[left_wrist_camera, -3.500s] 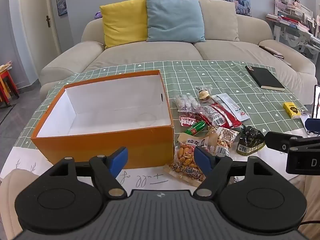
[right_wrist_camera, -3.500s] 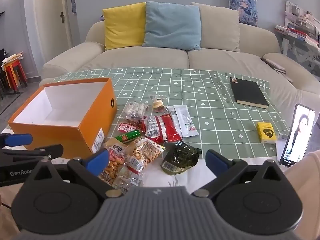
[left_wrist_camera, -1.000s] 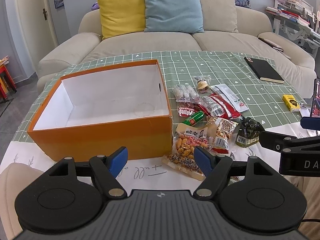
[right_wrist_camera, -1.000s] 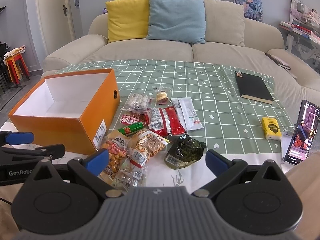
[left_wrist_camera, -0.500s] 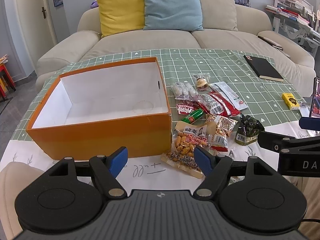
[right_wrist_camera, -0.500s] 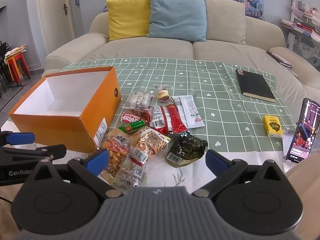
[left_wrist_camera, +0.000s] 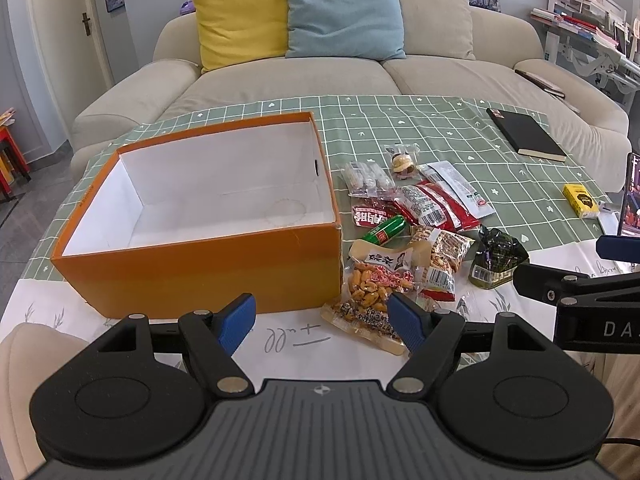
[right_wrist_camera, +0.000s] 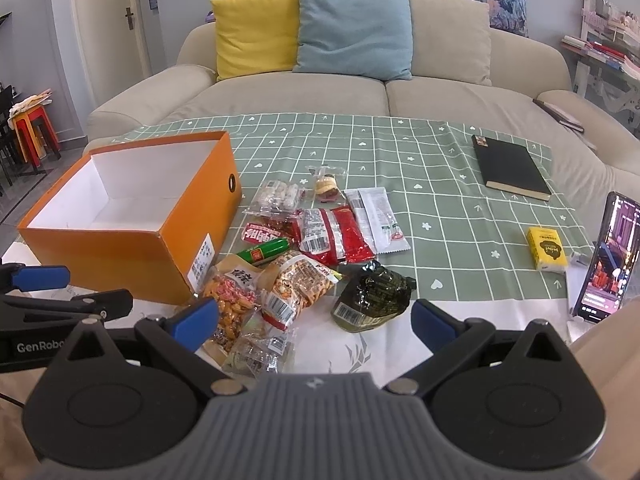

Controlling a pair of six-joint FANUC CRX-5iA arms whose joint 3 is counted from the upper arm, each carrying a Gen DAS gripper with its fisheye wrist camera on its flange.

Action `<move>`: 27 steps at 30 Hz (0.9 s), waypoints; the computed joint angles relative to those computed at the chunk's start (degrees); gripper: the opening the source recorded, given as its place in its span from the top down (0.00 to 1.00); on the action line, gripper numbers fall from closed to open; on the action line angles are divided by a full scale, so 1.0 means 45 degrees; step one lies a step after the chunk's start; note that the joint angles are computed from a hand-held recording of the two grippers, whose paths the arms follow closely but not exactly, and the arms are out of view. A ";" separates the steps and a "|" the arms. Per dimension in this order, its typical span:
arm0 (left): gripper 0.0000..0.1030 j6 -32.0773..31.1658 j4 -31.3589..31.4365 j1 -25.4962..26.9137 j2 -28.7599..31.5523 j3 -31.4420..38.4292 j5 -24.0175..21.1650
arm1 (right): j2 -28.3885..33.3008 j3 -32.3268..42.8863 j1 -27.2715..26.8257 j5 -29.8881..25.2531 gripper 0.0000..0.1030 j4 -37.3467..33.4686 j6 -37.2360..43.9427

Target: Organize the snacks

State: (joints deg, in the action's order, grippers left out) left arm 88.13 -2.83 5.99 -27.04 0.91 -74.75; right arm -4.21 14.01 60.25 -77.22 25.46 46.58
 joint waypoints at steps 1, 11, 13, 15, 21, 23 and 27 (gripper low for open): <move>0.14 -0.0016 0.0032 0.0005 0.0002 -0.0008 -0.0006 | 0.0008 0.0003 -0.0011 -0.0008 0.04 -0.0016 -0.0002; 0.25 -0.1610 0.2488 0.1451 0.0039 -0.0805 0.0217 | 0.0043 -0.0162 -0.0554 0.0361 0.20 -0.0413 0.0142; 0.32 -0.2274 0.3420 0.1905 0.0018 -0.1219 0.0285 | 0.0095 -0.0152 -0.0812 0.0410 0.29 -0.0847 0.0353; 0.35 -0.3237 0.4654 0.2474 0.0024 -0.1788 0.0275 | 0.0178 -0.0110 -0.1079 0.0429 0.37 -0.1398 0.0629; 0.35 -0.3635 0.5226 0.2631 0.0537 -0.2209 0.0160 | 0.0311 -0.0164 -0.1490 0.0416 0.43 -0.2841 0.1498; 0.34 -0.3538 0.4804 0.2383 0.0801 -0.2016 0.0074 | 0.0327 -0.0086 -0.1621 0.0401 0.43 -0.3557 0.1961; 0.34 -0.3234 0.4483 0.2442 0.1144 -0.1765 -0.0333 | 0.0523 0.0042 -0.1535 0.0292 0.32 -0.4107 0.3035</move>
State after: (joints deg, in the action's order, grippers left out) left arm 73.58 17.34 16.98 -21.89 -7.03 -76.25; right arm -1.85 14.20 53.34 -75.90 6.98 60.24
